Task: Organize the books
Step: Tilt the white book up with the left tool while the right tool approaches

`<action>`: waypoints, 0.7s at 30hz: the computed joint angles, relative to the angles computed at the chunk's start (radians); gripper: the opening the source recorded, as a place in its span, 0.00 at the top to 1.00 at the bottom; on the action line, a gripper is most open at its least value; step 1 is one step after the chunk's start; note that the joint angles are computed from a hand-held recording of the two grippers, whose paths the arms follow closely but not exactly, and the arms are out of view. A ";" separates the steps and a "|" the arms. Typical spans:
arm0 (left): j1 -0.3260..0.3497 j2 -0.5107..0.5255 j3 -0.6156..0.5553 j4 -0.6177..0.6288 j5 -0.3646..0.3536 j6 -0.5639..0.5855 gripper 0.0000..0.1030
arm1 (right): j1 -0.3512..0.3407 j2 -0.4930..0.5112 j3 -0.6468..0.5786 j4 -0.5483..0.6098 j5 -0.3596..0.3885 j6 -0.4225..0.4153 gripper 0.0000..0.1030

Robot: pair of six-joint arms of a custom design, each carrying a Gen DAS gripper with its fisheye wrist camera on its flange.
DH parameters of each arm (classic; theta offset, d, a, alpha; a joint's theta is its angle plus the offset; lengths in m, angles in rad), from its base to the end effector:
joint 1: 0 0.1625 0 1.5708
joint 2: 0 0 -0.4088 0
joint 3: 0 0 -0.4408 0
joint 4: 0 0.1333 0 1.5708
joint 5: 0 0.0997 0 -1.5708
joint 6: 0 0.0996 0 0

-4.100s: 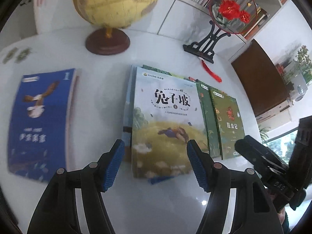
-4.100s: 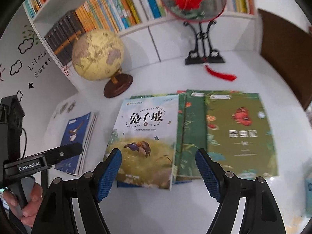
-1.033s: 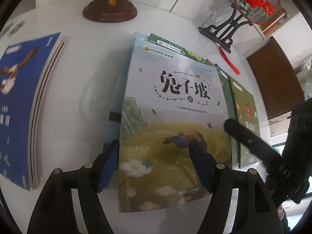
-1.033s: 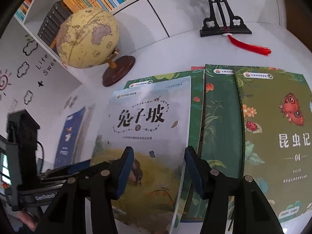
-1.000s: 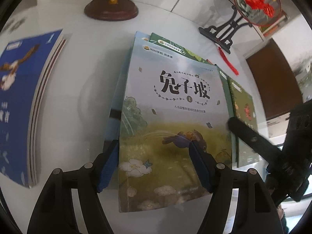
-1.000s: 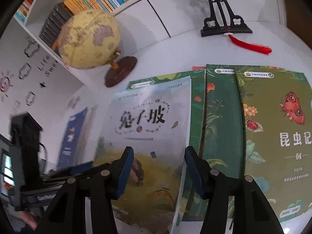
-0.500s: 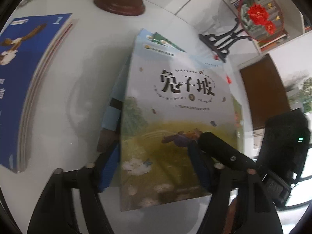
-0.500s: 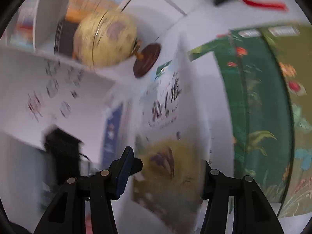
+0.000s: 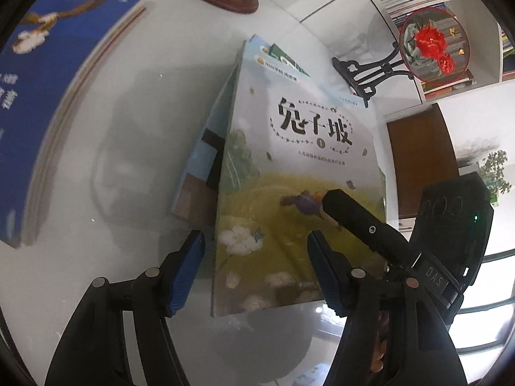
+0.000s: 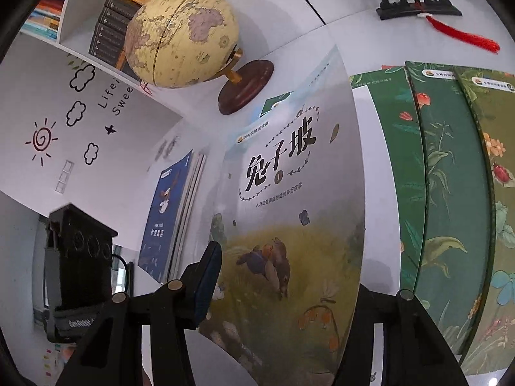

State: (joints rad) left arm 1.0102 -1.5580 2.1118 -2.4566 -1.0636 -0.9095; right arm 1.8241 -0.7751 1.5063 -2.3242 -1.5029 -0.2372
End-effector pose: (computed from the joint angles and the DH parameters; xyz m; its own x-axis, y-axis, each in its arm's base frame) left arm -0.1135 -0.5224 0.2896 -0.9030 -0.4288 -0.0248 -0.3420 0.7527 -0.5626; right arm 0.3165 -0.6639 0.0571 -0.8796 -0.4719 -0.0607 -0.4704 0.8817 -0.0375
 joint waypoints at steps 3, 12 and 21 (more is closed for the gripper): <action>-0.006 -0.001 0.004 0.011 0.017 -0.025 0.38 | 0.005 0.011 -0.017 0.034 0.005 -0.019 0.50; 0.027 0.008 -0.021 0.023 0.003 0.004 0.39 | 0.012 0.026 -0.018 0.067 0.046 -0.060 0.49; -0.064 -0.025 0.006 -0.055 0.003 0.077 0.41 | 0.003 0.014 -0.021 0.086 0.058 -0.062 0.48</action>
State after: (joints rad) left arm 0.9459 -1.5830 2.1180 -2.5113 -1.0603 -0.8322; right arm 1.8272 -0.7611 1.4856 -2.2381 -1.4446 -0.2992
